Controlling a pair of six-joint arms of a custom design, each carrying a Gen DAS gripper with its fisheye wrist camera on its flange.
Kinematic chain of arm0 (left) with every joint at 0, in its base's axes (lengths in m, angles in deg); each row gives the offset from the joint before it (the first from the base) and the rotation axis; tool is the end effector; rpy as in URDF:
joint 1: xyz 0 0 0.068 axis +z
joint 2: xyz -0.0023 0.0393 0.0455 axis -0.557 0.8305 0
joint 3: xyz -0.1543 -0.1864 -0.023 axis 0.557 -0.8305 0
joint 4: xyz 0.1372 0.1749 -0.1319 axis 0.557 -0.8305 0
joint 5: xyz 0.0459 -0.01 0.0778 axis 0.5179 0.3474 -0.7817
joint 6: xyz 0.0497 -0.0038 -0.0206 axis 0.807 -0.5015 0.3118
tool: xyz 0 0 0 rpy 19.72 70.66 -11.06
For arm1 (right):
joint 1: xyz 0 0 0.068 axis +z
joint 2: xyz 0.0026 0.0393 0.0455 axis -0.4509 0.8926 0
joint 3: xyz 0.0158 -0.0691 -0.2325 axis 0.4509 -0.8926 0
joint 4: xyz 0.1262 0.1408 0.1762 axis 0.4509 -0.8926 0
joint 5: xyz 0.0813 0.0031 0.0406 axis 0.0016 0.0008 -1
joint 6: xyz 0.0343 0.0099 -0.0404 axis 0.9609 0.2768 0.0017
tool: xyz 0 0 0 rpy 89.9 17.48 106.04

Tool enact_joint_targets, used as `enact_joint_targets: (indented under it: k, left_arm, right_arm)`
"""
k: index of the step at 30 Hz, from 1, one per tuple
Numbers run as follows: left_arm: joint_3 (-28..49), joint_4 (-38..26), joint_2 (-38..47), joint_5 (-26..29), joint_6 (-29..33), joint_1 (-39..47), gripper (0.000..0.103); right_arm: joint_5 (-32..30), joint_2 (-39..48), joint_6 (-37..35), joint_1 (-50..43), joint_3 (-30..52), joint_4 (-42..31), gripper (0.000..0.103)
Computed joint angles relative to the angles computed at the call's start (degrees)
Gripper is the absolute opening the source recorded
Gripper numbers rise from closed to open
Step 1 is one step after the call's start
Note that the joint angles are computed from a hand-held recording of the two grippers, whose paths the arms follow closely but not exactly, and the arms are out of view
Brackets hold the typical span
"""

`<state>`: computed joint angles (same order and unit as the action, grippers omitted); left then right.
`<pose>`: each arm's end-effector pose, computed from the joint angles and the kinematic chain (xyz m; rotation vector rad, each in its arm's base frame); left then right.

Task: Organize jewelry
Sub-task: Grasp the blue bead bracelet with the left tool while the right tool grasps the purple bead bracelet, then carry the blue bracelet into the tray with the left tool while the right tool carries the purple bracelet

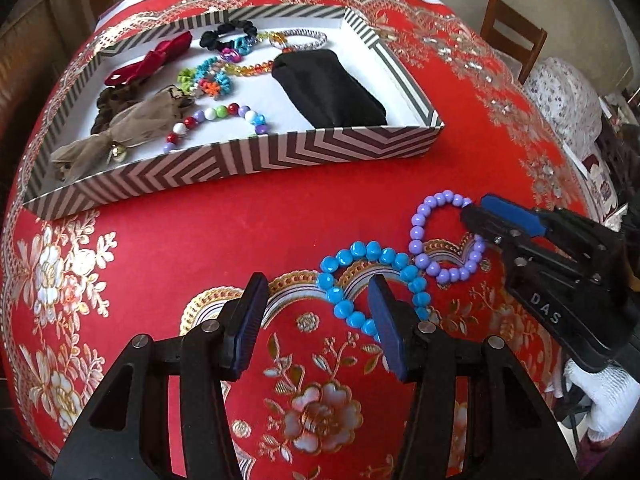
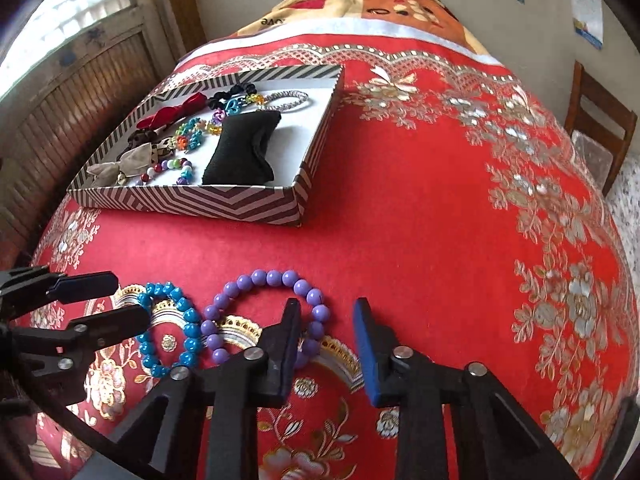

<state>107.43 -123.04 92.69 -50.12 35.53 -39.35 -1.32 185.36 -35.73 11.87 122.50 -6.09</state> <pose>0.2818 -0.0333 0.1703 0.3604 2.7528 -0.2306 0.2654 0.2049 0.1652 -0.0033 2.7478 0.1349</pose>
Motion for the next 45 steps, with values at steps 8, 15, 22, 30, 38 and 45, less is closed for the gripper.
enact_joint_targets:
  k: [8, 15, 22, 30, 38, 45]
  left_arm:
    - [1.55, -0.09, 1.71, 3.34, 0.84, 1.02, 0.007]
    - [2.81, -3.4, -3.13, 7.34, 1.7, 4.1, 0.007]
    - [5.12, -7.24, -8.06, 9.43, 3.25, 7.09, 0.007]
    - [7.59, -7.69, -10.6, 9.01, 4.96, 10.32, 0.007]
    - [10.68, -7.69, -10.28, 8.55, 6.41, 12.75, 0.007]
    - [12.63, -7.16, -9.22, 7.65, 6.54, 13.57, 0.007]
  right_arm:
    - [-2.11, -3.26, -0.2, -1.63, -3.06, 3.38, 0.009]
    - [-1.45, -6.71, -1.18, -1.39, 0.29, 0.57, 0.009]
    - [0.73, -8.11, -2.21, -0.52, 5.23, -3.08, 0.009]
    - [2.61, -8.48, -3.49, -0.13, 10.18, -6.43, 0.009]
    - [3.48, -6.09, -5.37, 0.85, 16.31, -8.45, 0.009]
    - [3.24, -3.49, -6.96, 0.86, 20.79, -9.47, 0.009]
